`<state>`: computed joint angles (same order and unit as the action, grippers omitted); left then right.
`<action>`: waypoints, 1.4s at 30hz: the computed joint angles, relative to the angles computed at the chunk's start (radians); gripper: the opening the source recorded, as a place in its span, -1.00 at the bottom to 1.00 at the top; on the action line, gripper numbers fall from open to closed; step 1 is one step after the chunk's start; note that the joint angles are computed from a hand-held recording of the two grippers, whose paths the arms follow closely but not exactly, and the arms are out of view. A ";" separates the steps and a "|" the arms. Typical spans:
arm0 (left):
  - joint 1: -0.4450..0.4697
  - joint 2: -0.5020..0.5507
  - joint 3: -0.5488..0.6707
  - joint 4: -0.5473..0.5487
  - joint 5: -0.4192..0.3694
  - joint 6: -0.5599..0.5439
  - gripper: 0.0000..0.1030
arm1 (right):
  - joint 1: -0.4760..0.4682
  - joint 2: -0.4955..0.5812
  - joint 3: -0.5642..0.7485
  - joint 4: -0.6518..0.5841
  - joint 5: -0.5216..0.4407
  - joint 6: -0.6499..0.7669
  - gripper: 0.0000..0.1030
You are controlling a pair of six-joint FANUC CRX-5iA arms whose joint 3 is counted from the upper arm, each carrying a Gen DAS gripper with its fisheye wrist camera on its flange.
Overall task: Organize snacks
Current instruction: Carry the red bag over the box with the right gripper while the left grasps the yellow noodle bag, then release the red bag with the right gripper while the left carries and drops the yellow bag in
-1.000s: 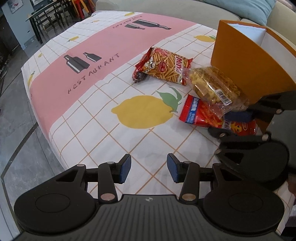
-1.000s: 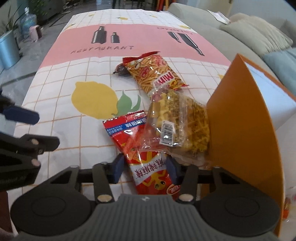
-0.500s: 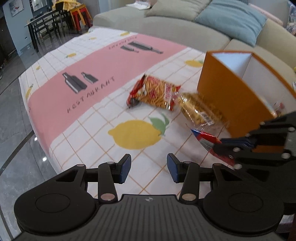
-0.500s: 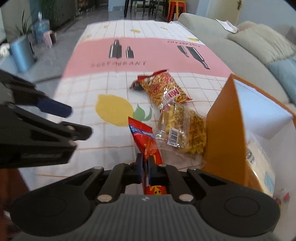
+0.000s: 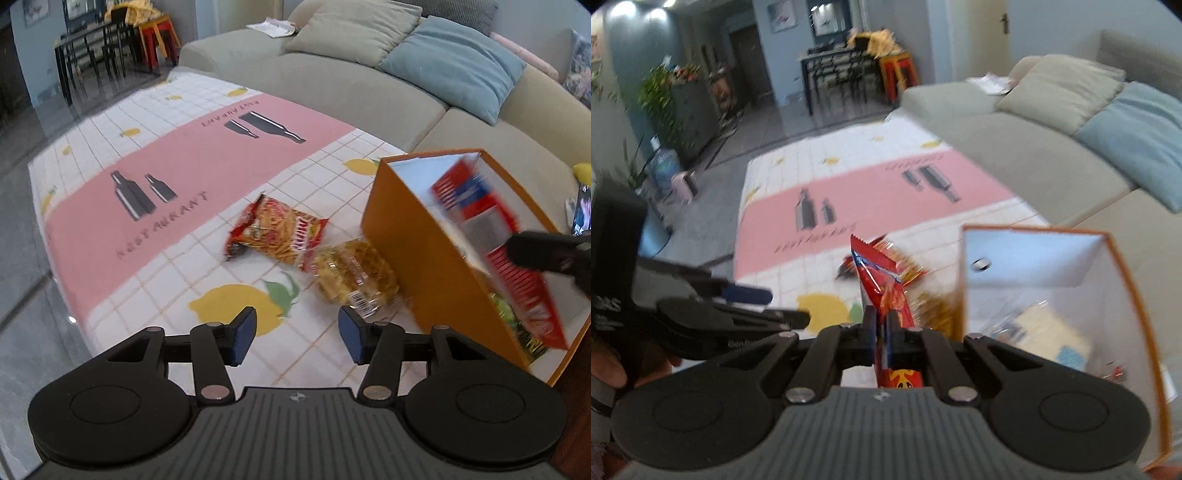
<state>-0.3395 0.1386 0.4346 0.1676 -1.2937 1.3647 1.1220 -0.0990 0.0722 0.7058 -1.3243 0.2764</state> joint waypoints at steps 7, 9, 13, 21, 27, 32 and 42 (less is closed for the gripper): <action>-0.024 0.058 0.001 0.036 0.021 0.111 0.23 | -0.042 -0.063 -0.056 0.054 -0.123 -0.079 -0.98; -0.027 0.080 0.002 0.059 0.009 0.128 0.23 | -0.066 -0.073 -0.068 0.035 -0.156 -0.080 -0.98; -0.057 0.107 0.007 0.039 0.024 0.133 0.23 | -0.106 -0.086 -0.095 0.000 -0.185 -0.056 -0.98; -0.081 0.203 0.087 -0.007 -0.006 0.184 0.28 | -0.169 -0.095 -0.140 -0.068 -0.137 0.001 -0.98; -0.064 0.239 0.088 0.038 0.001 0.192 0.66 | -0.200 -0.094 -0.154 -0.098 -0.109 0.032 -0.98; -0.038 0.265 0.070 0.138 0.016 0.201 0.72 | -0.220 -0.090 -0.160 -0.125 -0.087 0.042 -0.98; -0.057 0.226 0.056 0.104 0.071 0.247 -0.30 | -0.250 -0.079 -0.158 -0.167 -0.060 0.066 -0.98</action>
<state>-0.3967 0.3647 0.4908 0.2721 -1.2228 1.6119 0.8715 -0.1780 -0.0856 0.5385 -1.3845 0.3424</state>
